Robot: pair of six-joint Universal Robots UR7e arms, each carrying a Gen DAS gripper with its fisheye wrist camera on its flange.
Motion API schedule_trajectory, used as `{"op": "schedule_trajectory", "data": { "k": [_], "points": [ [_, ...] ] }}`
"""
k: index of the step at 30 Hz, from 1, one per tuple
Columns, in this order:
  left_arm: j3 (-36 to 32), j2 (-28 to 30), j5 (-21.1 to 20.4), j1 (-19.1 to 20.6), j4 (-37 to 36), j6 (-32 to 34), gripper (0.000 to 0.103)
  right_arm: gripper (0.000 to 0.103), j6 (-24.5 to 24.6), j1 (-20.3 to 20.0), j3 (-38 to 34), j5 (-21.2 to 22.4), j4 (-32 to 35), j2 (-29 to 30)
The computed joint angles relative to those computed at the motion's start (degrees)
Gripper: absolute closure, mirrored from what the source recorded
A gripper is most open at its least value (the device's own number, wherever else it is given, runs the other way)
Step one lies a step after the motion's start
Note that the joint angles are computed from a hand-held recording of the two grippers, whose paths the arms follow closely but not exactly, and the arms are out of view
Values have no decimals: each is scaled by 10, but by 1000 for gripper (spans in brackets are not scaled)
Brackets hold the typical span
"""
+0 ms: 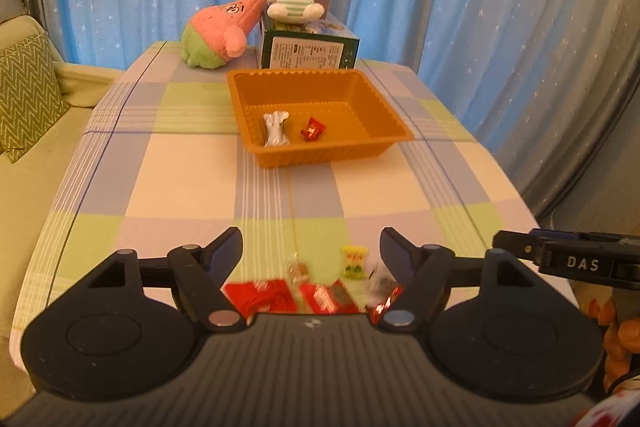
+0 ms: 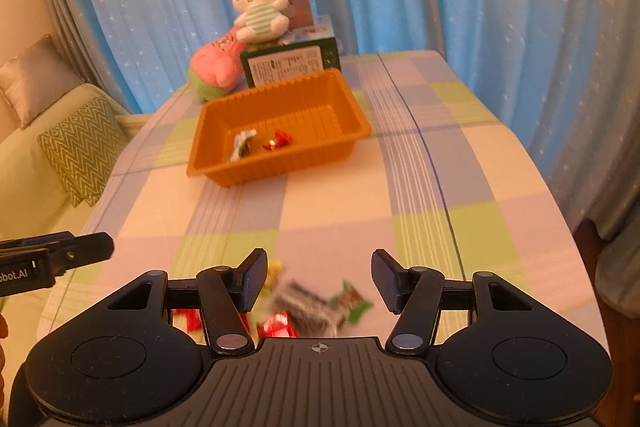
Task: Organize snacks
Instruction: 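Withdraw both tools from the tray back over the remaining snacks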
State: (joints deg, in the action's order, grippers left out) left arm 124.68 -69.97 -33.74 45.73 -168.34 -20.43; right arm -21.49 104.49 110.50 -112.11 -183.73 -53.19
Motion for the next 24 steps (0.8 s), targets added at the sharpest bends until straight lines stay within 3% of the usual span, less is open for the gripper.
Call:
{"op": "schedule_trajectory", "data": {
  "k": [7, 13, 24],
  "points": [
    [39, -25, 9, -8, 20, -26, 30, 45, 16, -9, 52, -7, -30, -20],
    [70, -45, 8, -6, 30, -46, 30, 45, -9, -17, 91, 6, -85, -21],
    [97, -64, 5, 2, 42, -37, 30, 45, -19, -20, 107, 10, -85, -7]
  ]
}}
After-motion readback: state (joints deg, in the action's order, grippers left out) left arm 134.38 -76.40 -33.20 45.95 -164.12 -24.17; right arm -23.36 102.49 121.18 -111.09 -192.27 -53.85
